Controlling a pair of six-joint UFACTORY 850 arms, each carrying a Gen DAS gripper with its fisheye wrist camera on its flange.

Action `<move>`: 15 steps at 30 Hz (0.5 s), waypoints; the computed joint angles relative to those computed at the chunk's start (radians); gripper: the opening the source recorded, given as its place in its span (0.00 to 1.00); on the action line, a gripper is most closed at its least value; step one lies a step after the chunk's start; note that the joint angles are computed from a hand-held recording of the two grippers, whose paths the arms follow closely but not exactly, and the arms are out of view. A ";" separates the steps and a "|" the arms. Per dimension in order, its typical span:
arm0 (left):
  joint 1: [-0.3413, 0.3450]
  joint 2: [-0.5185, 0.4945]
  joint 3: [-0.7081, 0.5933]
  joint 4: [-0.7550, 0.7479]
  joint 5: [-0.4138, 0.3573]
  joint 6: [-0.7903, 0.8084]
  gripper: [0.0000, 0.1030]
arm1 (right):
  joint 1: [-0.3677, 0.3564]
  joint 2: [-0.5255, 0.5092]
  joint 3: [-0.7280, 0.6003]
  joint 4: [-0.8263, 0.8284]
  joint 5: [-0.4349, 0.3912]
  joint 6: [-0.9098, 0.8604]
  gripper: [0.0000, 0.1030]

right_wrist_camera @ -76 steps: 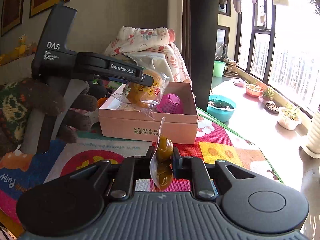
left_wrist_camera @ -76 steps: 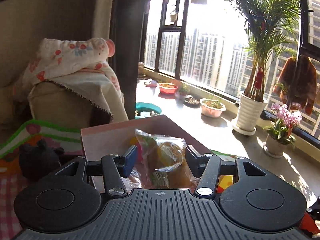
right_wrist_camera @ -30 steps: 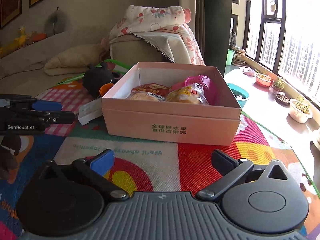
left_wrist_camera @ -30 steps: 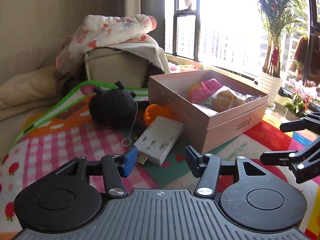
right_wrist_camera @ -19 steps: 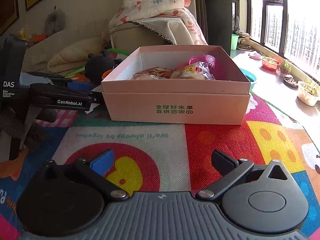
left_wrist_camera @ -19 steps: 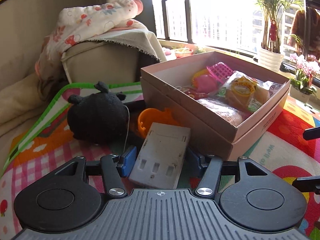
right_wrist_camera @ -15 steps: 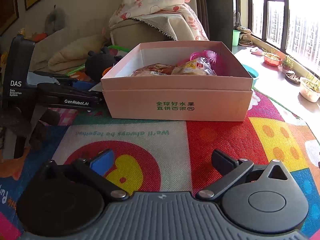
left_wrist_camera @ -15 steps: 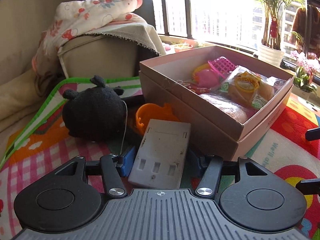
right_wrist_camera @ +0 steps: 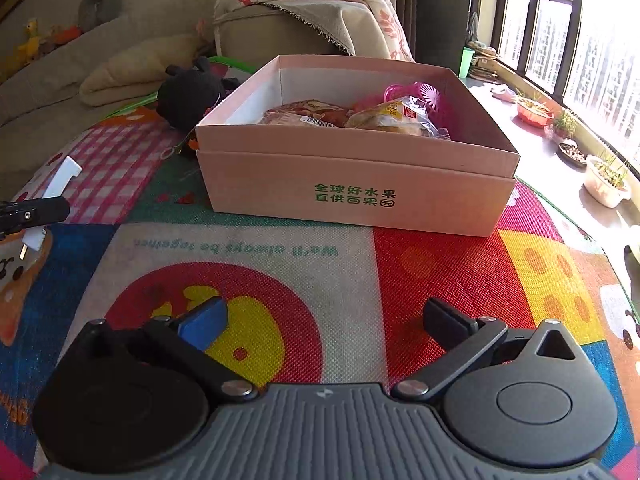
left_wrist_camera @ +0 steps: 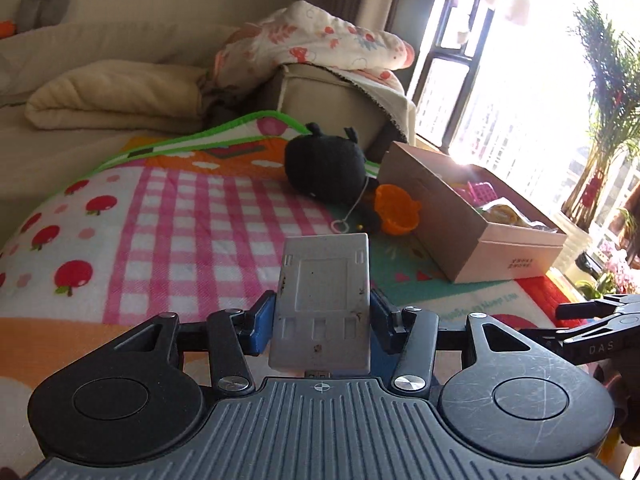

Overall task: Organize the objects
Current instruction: 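Grasp the white power strip on the mat with the left gripper, then grasp the black plush toy with the right gripper while the left gripper holds the power strip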

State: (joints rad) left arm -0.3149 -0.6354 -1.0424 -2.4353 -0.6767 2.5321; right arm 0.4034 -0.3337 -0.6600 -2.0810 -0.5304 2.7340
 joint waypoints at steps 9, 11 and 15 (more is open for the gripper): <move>0.057 -0.020 0.009 0.034 -0.110 -0.128 0.53 | 0.078 0.007 -0.212 0.321 -0.047 -0.509 1.00; 0.067 -0.020 0.024 0.023 -0.153 -0.129 0.53 | 0.062 -0.070 -0.357 0.437 -0.053 -0.690 1.00; 0.072 -0.022 0.033 -0.005 -0.183 -0.141 0.53 | 0.004 -0.292 -0.695 0.669 -0.009 -0.994 1.00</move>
